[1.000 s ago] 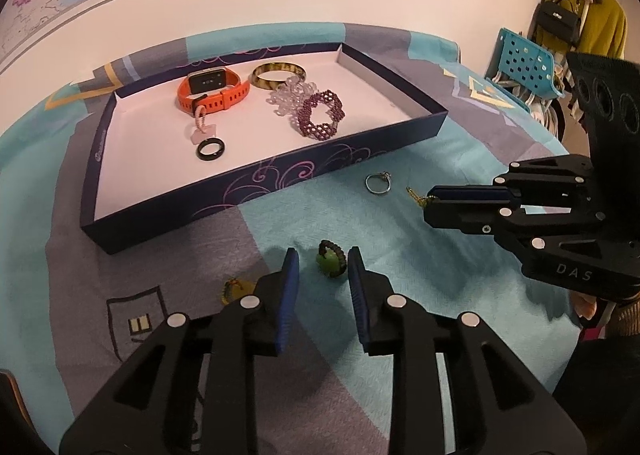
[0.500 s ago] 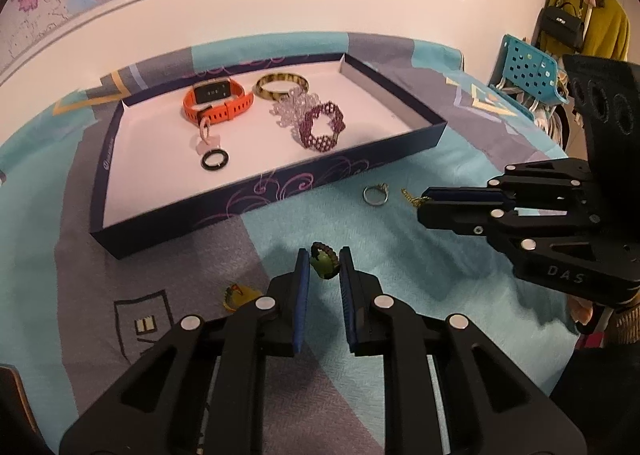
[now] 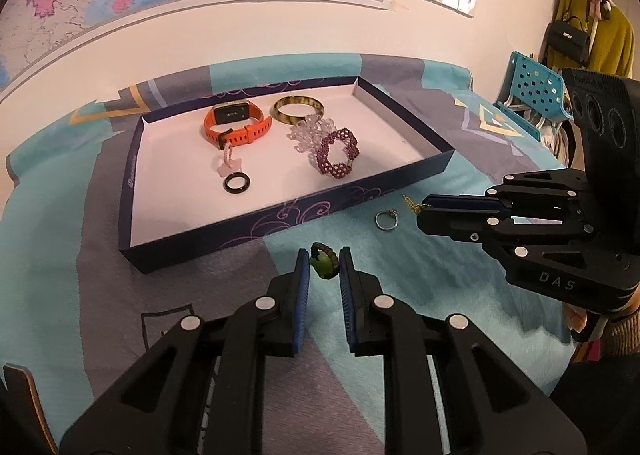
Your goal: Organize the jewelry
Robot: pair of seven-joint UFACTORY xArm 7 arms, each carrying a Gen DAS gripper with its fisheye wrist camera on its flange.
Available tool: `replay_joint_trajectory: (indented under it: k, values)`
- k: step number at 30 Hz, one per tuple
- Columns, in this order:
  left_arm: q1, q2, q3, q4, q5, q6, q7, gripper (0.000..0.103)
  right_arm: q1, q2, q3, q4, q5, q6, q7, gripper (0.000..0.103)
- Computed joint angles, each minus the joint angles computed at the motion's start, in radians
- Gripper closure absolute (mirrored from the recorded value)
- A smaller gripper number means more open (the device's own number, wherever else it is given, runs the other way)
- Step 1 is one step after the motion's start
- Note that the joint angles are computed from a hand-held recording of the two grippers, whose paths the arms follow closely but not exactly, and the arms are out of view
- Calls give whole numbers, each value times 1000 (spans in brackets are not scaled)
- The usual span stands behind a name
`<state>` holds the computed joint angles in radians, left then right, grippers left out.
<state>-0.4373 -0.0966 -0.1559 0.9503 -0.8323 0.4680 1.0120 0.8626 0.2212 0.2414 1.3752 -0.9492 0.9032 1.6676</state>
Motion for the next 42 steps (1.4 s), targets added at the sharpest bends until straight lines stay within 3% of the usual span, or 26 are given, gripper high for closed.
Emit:
replay_joint_trajectory:
  k: [42]
  values:
    - [46, 81, -18, 123, 18, -27, -62, 87, -34, 16, -29, 54, -14, 0, -82, 97]
